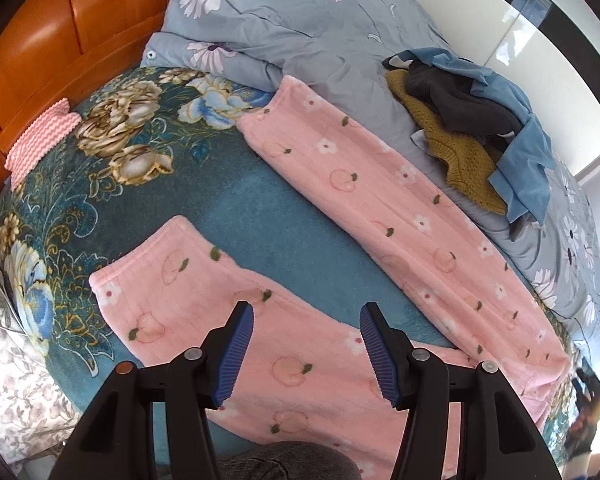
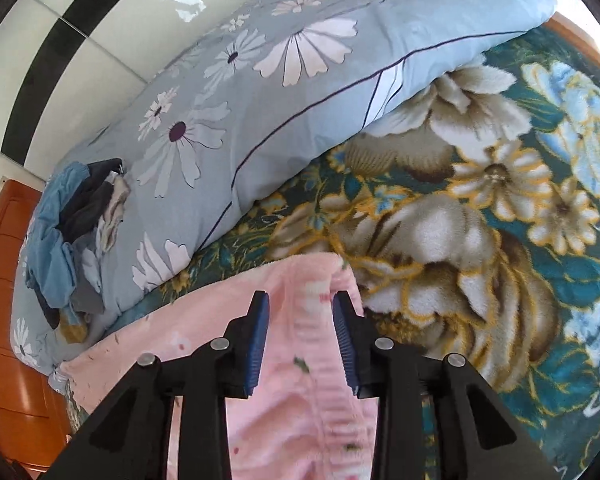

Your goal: Fold clothes

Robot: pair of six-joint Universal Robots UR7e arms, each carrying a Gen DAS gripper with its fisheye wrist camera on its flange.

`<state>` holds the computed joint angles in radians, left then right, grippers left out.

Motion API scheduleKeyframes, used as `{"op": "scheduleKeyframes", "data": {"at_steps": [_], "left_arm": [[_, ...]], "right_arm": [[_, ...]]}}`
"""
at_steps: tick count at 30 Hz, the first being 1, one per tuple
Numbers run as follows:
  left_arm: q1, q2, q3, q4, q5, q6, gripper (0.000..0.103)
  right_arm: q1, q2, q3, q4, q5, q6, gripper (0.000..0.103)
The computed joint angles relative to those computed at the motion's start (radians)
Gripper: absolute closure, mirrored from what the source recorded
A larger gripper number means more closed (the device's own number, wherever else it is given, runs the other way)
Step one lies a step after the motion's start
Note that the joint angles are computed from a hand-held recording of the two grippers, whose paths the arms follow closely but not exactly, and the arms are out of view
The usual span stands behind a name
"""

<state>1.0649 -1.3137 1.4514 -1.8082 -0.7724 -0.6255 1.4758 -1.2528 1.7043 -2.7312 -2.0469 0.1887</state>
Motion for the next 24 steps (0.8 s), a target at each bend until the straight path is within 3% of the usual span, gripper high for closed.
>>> {"op": "scheduleKeyframes", "data": {"at_steps": [5, 8, 10, 14, 19, 20, 22, 23, 24], "left_arm": [[0.050, -0.058, 0.060, -0.045, -0.020, -0.020, 0.043], [0.091, -0.087, 0.080, -0.054, -0.025, -0.039, 0.043], [0.122, -0.104, 0.088, -0.054, -0.025, -0.052, 0.043], [0.188, -0.137, 0.094, -0.056, -0.039, -0.087, 0.043], [0.266, -0.193, 0.120, -0.084, -0.060, -0.109, 0.043], [0.282, -0.204, 0.128, -0.100, -0.074, -0.111, 0.043], [0.317, -0.217, 0.138, -0.137, -0.113, -0.107, 0.043], [0.331, -0.219, 0.142, -0.155, -0.135, -0.097, 0.043], [0.346, -0.220, 0.145, -0.173, -0.156, -0.086, 0.043]], "right_arm": [[0.009, -0.210, 0.279, -0.002, -0.026, 0.098, 0.065], [-0.004, -0.323, 0.430, 0.005, 0.024, 0.203, 0.063], [-0.024, -0.369, 0.507, -0.023, 0.124, 0.252, 0.061], [-0.024, -0.356, 0.563, -0.083, 0.179, 0.335, 0.056], [-0.001, -0.307, 0.566, -0.059, 0.113, 0.447, 0.056], [-0.002, -0.303, 0.572, -0.073, 0.113, 0.463, 0.059], [-0.007, -0.301, 0.590, -0.129, 0.130, 0.490, 0.077], [-0.009, -0.301, 0.598, -0.155, 0.139, 0.503, 0.091], [-0.001, -0.298, 0.597, -0.162, 0.128, 0.517, 0.096]]}}
